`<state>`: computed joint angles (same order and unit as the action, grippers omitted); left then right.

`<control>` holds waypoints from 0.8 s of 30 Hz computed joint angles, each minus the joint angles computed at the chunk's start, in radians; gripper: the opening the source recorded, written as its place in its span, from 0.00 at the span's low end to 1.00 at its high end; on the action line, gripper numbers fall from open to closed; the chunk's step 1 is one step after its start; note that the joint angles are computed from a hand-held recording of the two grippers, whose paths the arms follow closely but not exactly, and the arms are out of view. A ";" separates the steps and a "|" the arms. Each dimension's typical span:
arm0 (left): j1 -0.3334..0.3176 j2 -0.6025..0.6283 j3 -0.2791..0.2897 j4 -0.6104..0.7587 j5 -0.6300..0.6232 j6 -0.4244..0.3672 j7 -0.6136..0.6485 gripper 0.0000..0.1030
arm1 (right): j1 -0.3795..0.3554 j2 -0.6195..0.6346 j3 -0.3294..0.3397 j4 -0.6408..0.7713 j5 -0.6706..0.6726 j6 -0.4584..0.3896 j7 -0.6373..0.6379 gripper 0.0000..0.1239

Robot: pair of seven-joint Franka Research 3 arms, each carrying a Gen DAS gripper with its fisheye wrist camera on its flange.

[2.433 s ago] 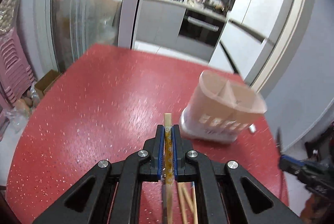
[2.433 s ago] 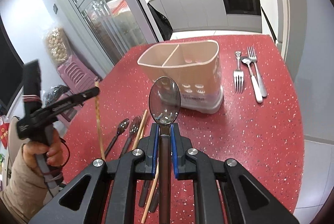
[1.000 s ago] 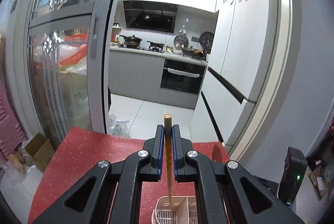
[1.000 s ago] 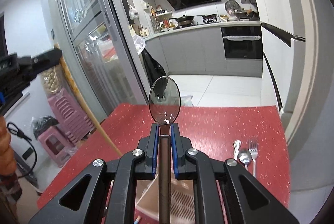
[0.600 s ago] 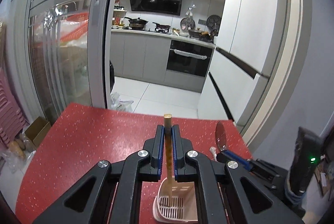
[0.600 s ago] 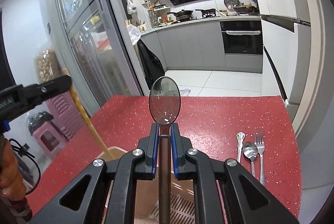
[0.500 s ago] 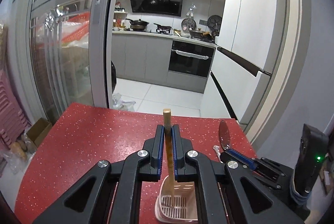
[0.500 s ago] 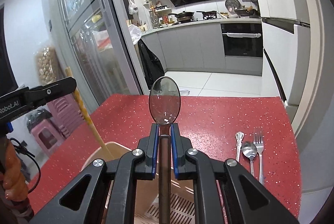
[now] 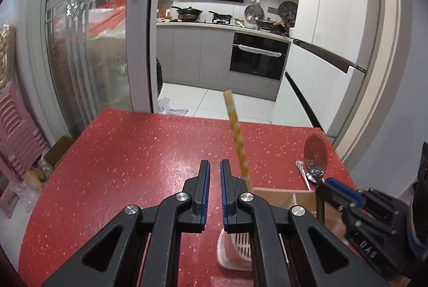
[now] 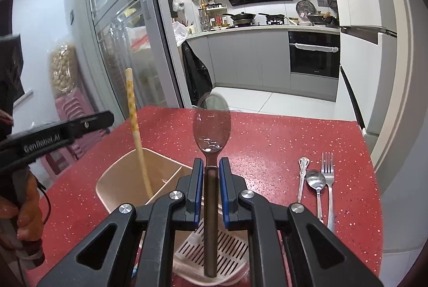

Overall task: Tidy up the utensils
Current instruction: 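Lower the dark spoon into the holder and open the right gripper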

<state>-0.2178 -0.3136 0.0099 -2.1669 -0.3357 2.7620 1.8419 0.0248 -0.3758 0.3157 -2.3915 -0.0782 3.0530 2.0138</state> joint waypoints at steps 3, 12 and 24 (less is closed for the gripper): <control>0.012 -0.024 -0.004 -0.024 0.017 -0.007 -0.015 0.31 | 0.051 -0.008 -0.042 -0.007 0.034 -0.012 -0.029 0.18; 0.036 -0.139 0.007 -0.127 0.090 -0.085 -0.100 0.31 | 0.123 -0.095 -0.086 -0.040 0.122 -0.065 -0.062 0.47; 0.069 -0.358 0.054 -0.366 0.177 -0.108 -0.149 1.00 | 0.189 -0.295 -0.068 -0.162 0.231 -0.241 0.020 0.57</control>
